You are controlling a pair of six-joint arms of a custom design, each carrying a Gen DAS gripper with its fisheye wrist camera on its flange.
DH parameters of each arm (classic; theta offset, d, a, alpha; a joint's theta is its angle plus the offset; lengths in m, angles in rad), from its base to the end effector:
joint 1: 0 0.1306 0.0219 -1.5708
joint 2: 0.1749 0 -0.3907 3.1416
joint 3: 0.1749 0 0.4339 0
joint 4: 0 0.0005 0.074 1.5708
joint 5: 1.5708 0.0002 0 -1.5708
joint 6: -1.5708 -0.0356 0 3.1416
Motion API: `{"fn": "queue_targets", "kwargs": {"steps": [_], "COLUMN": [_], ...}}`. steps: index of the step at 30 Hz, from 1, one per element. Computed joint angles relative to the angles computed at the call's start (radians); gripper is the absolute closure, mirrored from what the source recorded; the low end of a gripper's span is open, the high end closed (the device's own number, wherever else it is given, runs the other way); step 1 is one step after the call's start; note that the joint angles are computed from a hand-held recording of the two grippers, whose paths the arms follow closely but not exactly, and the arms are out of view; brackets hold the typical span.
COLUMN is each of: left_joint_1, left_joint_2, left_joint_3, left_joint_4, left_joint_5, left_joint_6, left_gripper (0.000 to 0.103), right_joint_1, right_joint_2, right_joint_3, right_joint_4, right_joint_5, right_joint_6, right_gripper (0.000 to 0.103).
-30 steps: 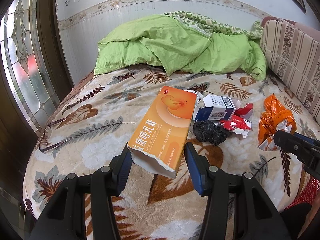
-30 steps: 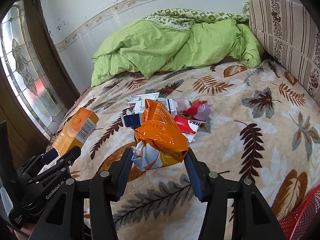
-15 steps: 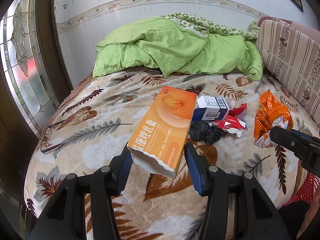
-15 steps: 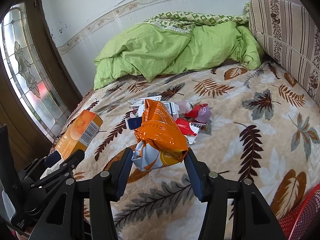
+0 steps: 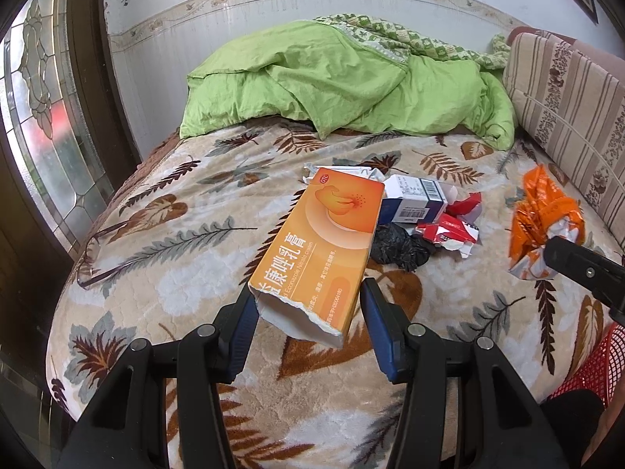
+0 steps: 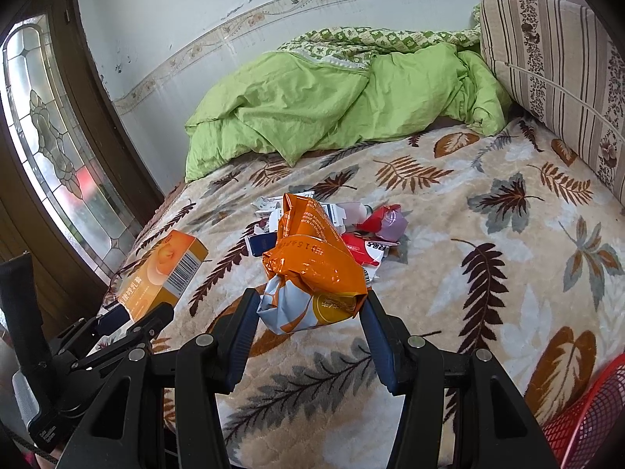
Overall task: Collect trash
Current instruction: 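Lift the orange box with the left tool while the right tool lifts the wrapper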
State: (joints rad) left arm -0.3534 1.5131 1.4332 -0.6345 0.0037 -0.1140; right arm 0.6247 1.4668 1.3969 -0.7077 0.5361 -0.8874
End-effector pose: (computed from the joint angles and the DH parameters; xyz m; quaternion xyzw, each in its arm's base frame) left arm 0.5465 -0.2023 0.4120 0.2114 0.8848 -0.0513 0.4121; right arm 0.4626 0.3105 0.4165 0.2179 0.8684 0.0778 0.4386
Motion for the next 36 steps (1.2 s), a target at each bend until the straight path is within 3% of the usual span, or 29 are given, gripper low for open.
{"fn": "queue_targets", "kwargs": {"steps": [12, 20, 36], "left_joint_1": [0.048, 0.074, 0.06], "left_joint_2": [0.016, 0.021, -0.009], "left_joint_3": [0.021, 0.027, 0.007], "left_joint_4": [0.019, 0.024, 0.034], "left_joint_5": [-0.052, -0.047, -0.043], "left_joint_6": [0.044, 0.06, 0.049], "left_gripper": [0.052, 0.052, 0.052], "right_joint_1": [0.001, 0.005, 0.013], "right_joint_2": [0.008, 0.027, 0.031], "right_joint_3": [0.007, 0.029, 0.04], "right_joint_4": [0.004, -0.005, -0.011], "right_joint_5": [-0.012, -0.019, -0.01], "right_joint_6": [0.006, 0.016, 0.025], "right_gripper": [0.047, 0.047, 0.047]}}
